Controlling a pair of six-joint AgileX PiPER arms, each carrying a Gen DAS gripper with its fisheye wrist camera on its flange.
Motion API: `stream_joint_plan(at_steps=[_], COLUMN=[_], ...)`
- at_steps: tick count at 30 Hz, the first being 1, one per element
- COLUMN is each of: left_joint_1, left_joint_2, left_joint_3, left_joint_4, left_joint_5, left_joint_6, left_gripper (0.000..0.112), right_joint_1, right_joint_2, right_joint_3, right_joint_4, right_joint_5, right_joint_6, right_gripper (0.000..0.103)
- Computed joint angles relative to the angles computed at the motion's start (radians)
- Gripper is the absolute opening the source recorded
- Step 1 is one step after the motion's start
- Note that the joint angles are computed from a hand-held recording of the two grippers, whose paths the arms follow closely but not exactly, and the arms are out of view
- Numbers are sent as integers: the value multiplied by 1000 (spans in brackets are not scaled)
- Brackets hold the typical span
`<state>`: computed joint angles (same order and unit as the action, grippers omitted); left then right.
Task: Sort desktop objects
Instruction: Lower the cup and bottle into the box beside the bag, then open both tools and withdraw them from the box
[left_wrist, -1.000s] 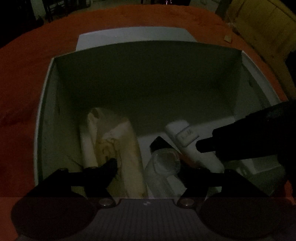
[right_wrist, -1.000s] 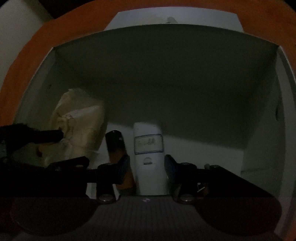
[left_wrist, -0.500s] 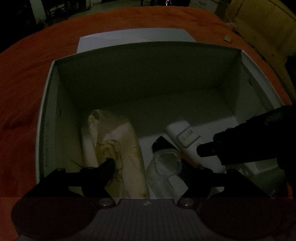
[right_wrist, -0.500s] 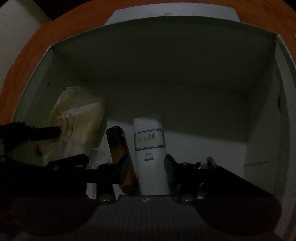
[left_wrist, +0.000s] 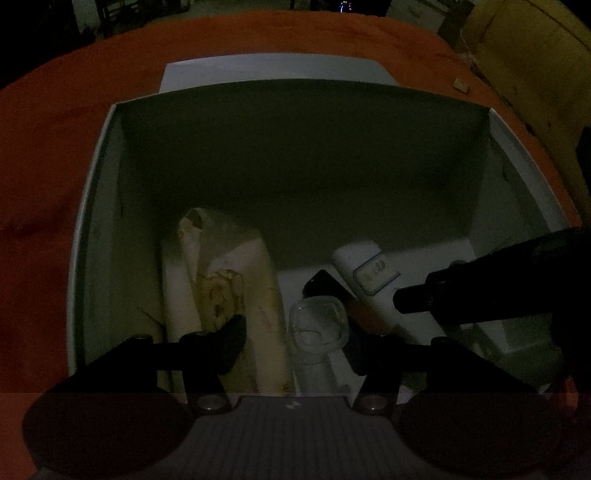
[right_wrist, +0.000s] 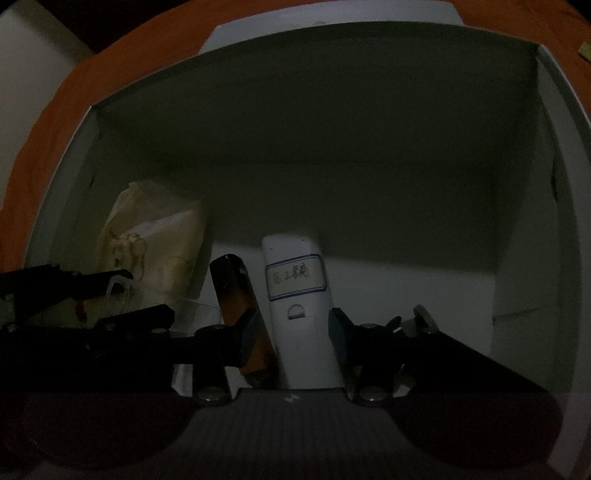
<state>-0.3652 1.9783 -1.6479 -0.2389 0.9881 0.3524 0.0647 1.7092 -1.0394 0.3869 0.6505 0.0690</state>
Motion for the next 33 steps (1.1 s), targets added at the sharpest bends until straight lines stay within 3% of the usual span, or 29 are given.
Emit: stream_joint_plan(at_steps=[8, 12, 19, 22, 25, 28, 33], left_joint_1=[-17, -18, -34, -35, -42, -52, -66], left_joint_2=[-16, -22, -42, -51, -62, -82, -96], left_joint_3=[21, 26, 56, 68, 81, 100, 90], left_joint_4=[35, 41, 64, 54, 56, 63, 78], left_joint_5=[-26, -37, -75, -90, -107, -140, -150], left_joint_6=[13, 9, 19, 36, 48, 53, 59], left_gripper=[57, 68, 76, 84, 92, 103, 103], right_joint_1=[-12, -18, -26, -35, -43, -54, -107], right_joint_2=[-9, -12, -23, -37, -68, -116, -174], right_joint_3=[12, 15, 33, 54, 84, 127, 127], right_joint_4=[15, 21, 34, 54, 65, 115, 274], right_joint_5=[2, 3, -9, -31, -69, -115, -80], right_joint_6=[-8, -12, -10, -1, 15, -2, -106], right_gripper=[45, 46, 46, 51, 65, 67, 67])
